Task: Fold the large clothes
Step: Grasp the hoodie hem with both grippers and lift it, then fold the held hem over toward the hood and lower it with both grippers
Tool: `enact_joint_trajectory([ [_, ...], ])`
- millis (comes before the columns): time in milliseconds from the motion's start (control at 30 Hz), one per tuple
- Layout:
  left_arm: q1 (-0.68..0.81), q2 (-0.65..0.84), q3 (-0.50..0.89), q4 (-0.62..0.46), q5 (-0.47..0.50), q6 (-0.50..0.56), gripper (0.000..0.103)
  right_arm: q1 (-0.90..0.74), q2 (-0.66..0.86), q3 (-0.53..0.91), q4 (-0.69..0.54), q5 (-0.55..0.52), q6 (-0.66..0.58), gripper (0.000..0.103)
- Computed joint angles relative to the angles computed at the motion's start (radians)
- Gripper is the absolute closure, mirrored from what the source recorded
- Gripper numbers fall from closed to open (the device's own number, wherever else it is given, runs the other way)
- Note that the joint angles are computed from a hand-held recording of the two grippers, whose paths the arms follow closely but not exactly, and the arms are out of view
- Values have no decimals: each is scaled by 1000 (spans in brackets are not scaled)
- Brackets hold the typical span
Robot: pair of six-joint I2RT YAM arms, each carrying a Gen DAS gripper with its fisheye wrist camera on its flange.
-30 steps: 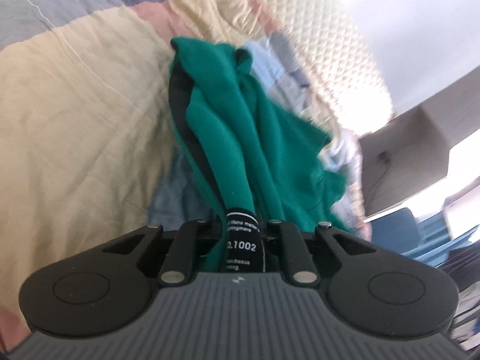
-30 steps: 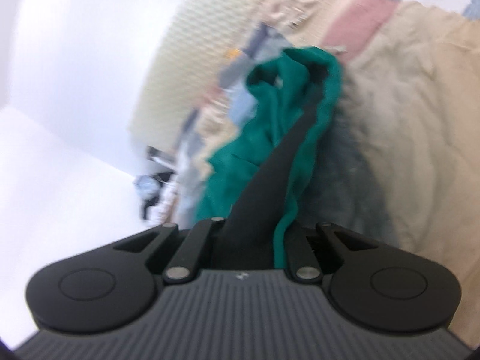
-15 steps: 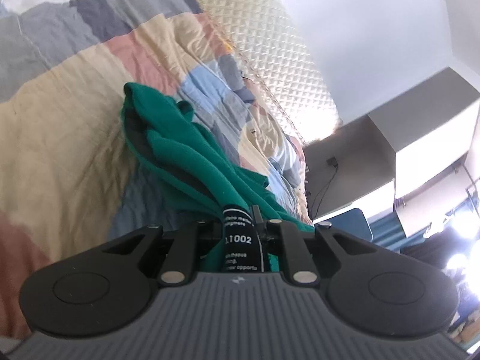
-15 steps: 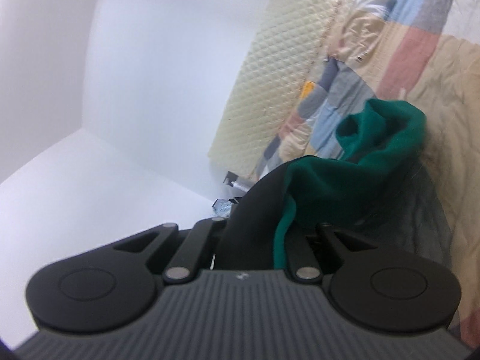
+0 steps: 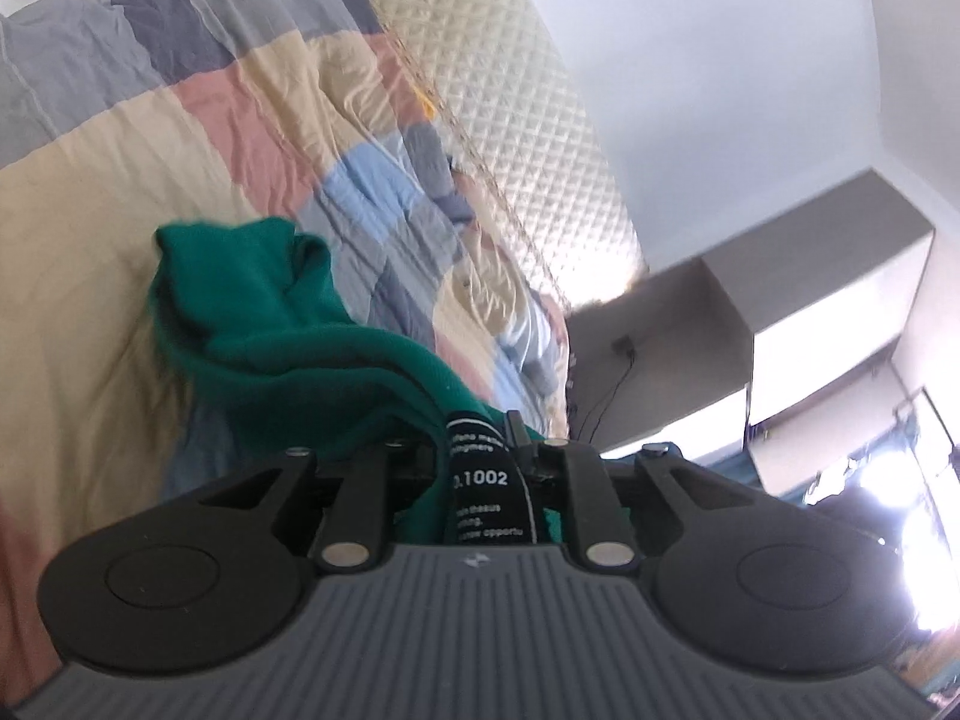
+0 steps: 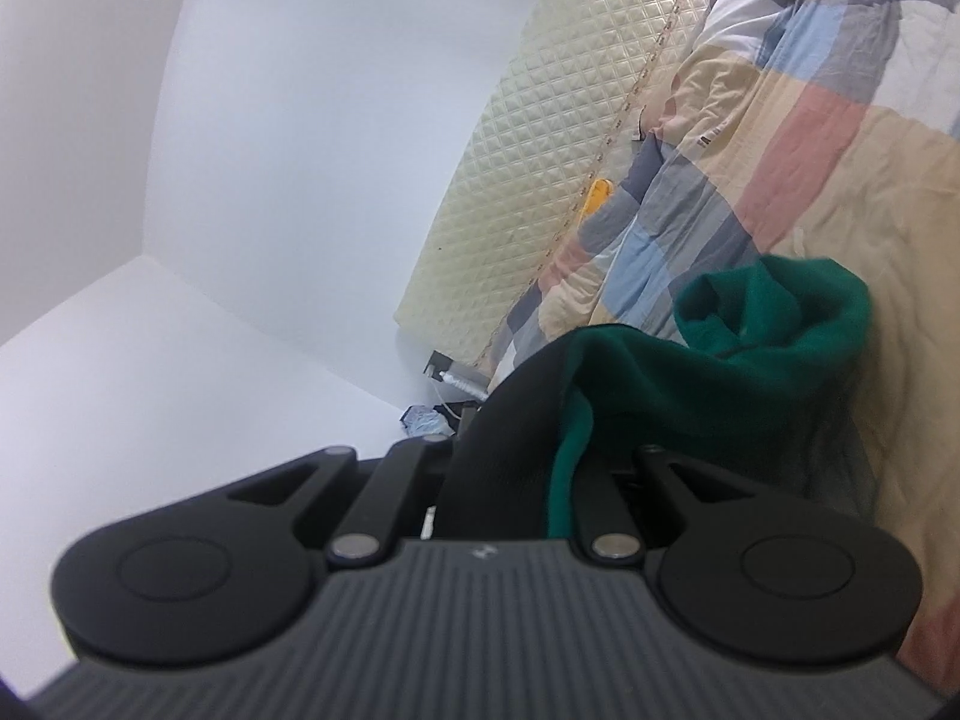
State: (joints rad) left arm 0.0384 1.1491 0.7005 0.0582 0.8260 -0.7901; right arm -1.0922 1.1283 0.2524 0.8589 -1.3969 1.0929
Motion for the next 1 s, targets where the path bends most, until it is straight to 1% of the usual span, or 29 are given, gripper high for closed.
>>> enact_joint_trajectory([
  [33,-10,39,18,37,-13,-28,82,36,8,36,-49,44,-15,90],
  [100,-37,152,84,108,-39,-73,81,117,66,110,-93,136,-13,90],
  [167,-70,260,171,125,-85,-93,80,185,136,189,-152,225,-46,90],
  [200,-84,318,229,112,-112,-85,80,219,183,230,-171,271,-64,90],
  [300,-119,468,363,101,-163,-77,79,264,341,302,-108,331,-59,90],
  [467,-185,707,623,31,-249,-19,78,288,610,387,45,392,3,89],
  [533,-206,793,717,4,-282,-5,78,305,686,430,61,420,4,89],
  [633,-231,951,906,-87,-347,32,78,342,779,530,-14,480,-50,89],
  [733,-234,1098,1071,-130,-367,1,78,379,891,655,-89,520,-74,89],
  [767,-236,1150,1136,-151,-375,-2,78,388,926,690,-98,529,-76,89],
  [933,-254,1369,1436,-276,-437,47,78,436,1077,838,-130,579,-123,89],
  [1000,-256,1426,1514,-307,-443,51,78,451,1129,884,-142,593,-131,89],
])
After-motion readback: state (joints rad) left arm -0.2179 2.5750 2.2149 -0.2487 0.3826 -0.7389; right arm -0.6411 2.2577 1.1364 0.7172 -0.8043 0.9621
